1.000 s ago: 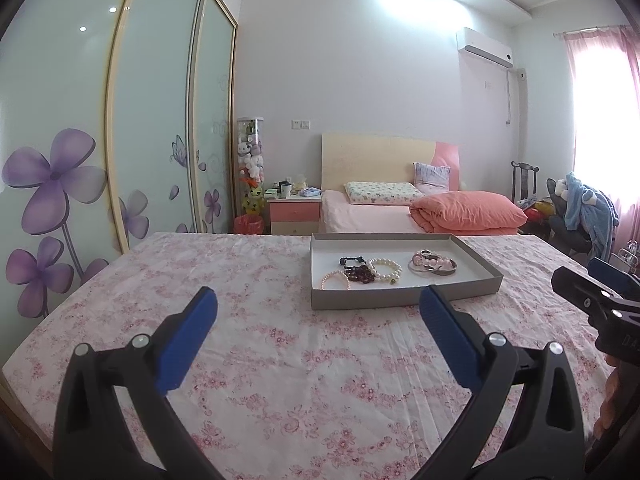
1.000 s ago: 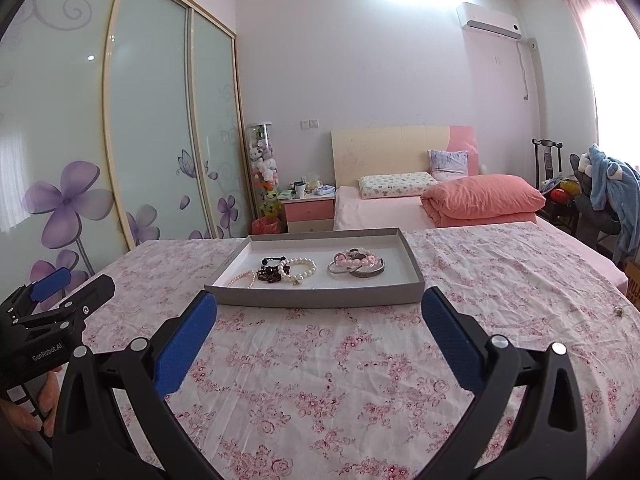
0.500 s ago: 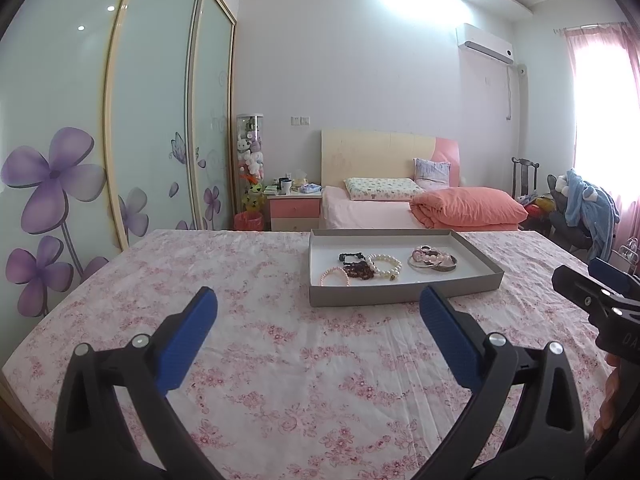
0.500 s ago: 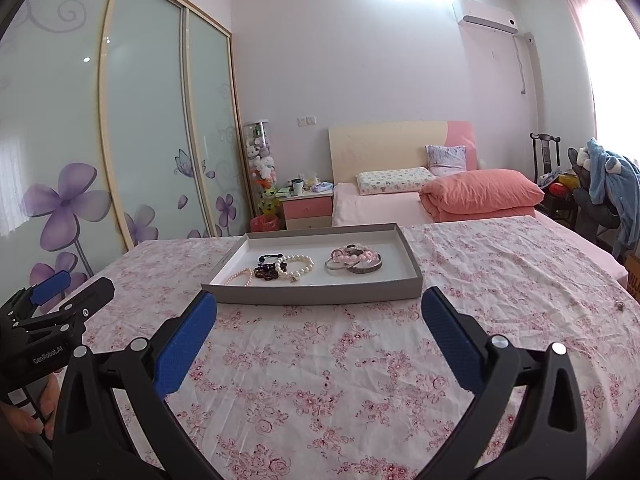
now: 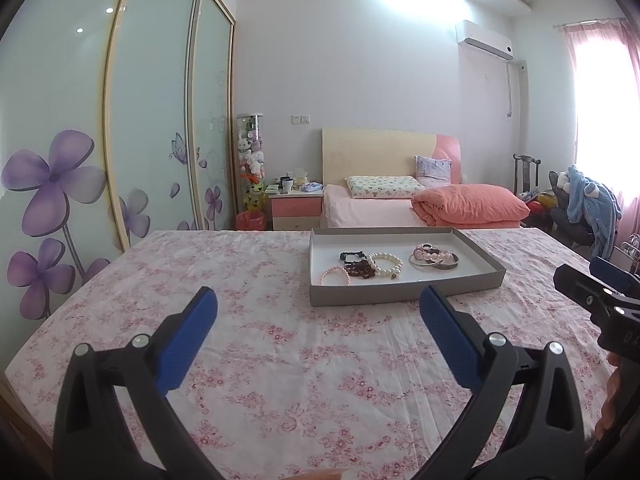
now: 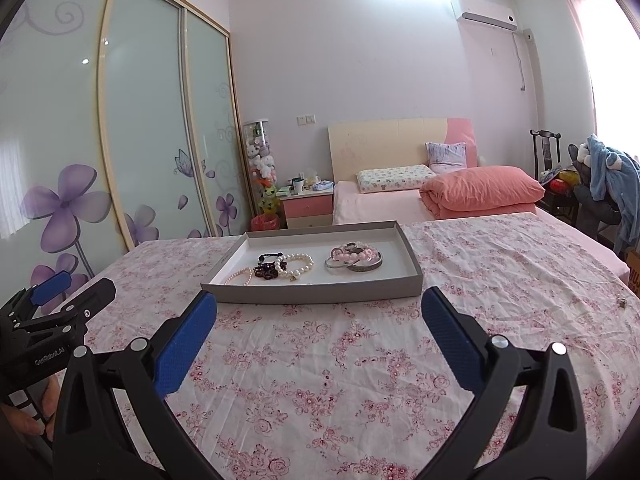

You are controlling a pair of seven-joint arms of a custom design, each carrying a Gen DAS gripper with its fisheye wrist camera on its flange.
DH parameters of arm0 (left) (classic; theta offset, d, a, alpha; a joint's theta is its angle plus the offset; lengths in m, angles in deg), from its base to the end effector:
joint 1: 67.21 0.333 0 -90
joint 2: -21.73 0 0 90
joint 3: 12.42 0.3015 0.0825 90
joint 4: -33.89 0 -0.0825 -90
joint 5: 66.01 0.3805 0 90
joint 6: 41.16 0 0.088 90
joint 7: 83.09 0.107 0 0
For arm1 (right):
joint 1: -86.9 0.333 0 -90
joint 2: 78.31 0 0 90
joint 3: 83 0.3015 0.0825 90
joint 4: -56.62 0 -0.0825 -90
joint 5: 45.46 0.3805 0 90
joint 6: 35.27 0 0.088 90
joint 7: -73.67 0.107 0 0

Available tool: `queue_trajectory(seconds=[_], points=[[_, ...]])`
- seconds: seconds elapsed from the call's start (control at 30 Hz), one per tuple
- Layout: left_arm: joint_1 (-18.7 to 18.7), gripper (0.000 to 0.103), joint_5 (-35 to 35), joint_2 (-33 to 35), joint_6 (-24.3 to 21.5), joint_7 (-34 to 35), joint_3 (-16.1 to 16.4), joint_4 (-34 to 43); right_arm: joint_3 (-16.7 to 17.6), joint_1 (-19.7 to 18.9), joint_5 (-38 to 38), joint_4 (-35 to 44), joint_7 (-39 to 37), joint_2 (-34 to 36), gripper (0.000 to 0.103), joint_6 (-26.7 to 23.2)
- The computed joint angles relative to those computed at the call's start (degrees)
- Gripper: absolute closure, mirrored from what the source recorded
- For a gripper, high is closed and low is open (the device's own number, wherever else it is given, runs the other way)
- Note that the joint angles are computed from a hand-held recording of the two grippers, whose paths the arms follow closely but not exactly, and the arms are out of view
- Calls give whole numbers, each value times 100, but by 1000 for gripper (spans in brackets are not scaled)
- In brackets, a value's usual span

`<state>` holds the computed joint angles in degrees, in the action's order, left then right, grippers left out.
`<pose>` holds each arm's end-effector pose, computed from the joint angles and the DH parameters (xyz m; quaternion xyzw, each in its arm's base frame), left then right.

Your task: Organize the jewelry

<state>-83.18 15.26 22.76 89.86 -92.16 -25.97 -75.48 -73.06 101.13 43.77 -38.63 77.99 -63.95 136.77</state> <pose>0.5337 -0.2752 0.5270 -0.6769 0.4596 -0.3135 0.4819 0.6285 0.1904 0.5150 -0.6834 0.4419 -0.2361 0.5310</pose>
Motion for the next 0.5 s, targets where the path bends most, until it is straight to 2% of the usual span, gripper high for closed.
queue_trajectory(seconds=[0.5], points=[[32,4,-68,-15,72,46,16,-16,7,7,72,-51,-77,-22,2,3]])
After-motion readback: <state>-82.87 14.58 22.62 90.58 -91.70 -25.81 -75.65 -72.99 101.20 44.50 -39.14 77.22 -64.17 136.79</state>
